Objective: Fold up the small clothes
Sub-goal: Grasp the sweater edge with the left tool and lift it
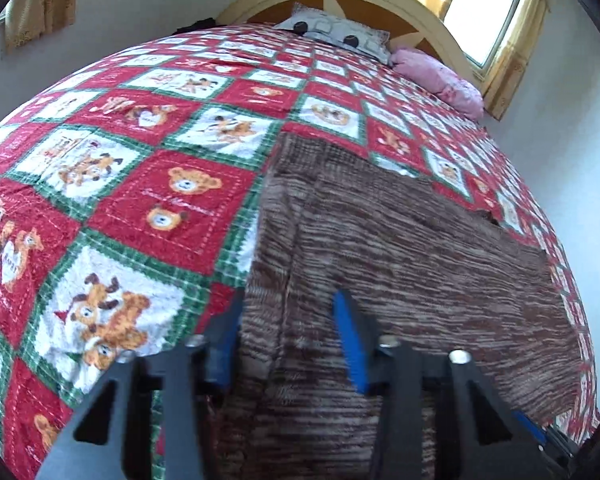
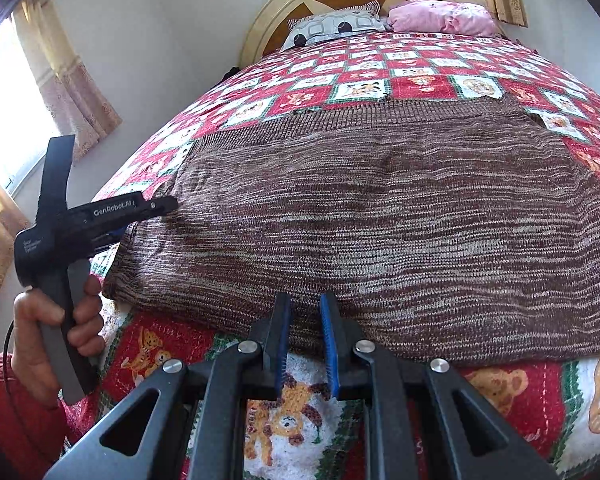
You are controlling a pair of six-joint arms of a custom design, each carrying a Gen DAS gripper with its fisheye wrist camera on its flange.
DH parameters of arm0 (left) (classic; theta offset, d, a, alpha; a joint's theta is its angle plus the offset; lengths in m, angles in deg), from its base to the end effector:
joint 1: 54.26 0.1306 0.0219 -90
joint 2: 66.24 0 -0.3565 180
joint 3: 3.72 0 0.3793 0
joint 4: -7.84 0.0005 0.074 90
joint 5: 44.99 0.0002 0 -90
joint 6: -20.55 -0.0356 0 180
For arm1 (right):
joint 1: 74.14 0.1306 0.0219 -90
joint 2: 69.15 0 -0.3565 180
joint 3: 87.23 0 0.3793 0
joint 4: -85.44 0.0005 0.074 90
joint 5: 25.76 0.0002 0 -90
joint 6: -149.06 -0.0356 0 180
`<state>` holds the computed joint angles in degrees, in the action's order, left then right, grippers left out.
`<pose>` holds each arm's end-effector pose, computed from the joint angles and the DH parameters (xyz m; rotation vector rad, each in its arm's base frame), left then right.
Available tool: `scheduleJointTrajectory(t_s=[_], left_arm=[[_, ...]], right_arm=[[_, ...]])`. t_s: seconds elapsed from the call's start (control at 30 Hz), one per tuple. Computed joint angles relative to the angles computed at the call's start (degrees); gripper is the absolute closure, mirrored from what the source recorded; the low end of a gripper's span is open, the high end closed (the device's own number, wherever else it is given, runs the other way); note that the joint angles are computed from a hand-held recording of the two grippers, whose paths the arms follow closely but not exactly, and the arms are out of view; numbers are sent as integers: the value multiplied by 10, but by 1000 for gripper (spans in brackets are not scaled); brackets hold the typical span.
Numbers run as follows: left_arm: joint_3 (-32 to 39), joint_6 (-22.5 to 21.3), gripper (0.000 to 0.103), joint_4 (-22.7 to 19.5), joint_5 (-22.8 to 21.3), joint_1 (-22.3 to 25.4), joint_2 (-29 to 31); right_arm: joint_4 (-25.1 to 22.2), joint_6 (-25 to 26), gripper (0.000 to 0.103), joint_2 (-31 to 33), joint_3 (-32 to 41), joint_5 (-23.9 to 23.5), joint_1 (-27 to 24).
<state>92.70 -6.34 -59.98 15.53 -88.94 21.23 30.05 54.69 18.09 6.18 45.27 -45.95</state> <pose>0.3674 -0.2335 0.4558 -0.7621 2.2900 -0.0889 0.3932 0.2233 0.4458 -0.6600 2.3858 0.6537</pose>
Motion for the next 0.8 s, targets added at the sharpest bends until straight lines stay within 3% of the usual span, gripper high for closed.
scheduleJointTrajectory(t_s=[0.07, 0.17, 0.27, 0.4, 0.53, 0.63, 0.73, 0.8], left_arm=[[-5, -9, 78, 11, 6, 4, -4], [-34, 10, 86, 58, 33, 17, -28], [-33, 11, 89, 58, 31, 14, -31], [-23, 5, 89, 48, 13, 5, -24], [-40, 30, 88, 66, 26, 12, -34], [-34, 29, 87, 56, 20, 9, -29], [-25, 22, 82, 44, 18, 10, -20], [-32, 22, 75, 58, 28, 17, -23]], right_arm=[[0, -1, 87, 2, 1, -6, -3], [-1, 0, 87, 2, 1, -7, -5], [-4, 4, 87, 3, 4, -1, -3], [-11, -12, 87, 17, 36, -24, -6], [6, -21, 87, 53, 95, -5, 15], [-1, -16, 87, 98, 139, 25, 37], [-26, -19, 88, 131, 153, 31, 47], [1, -16, 88, 116, 127, 47, 53]])
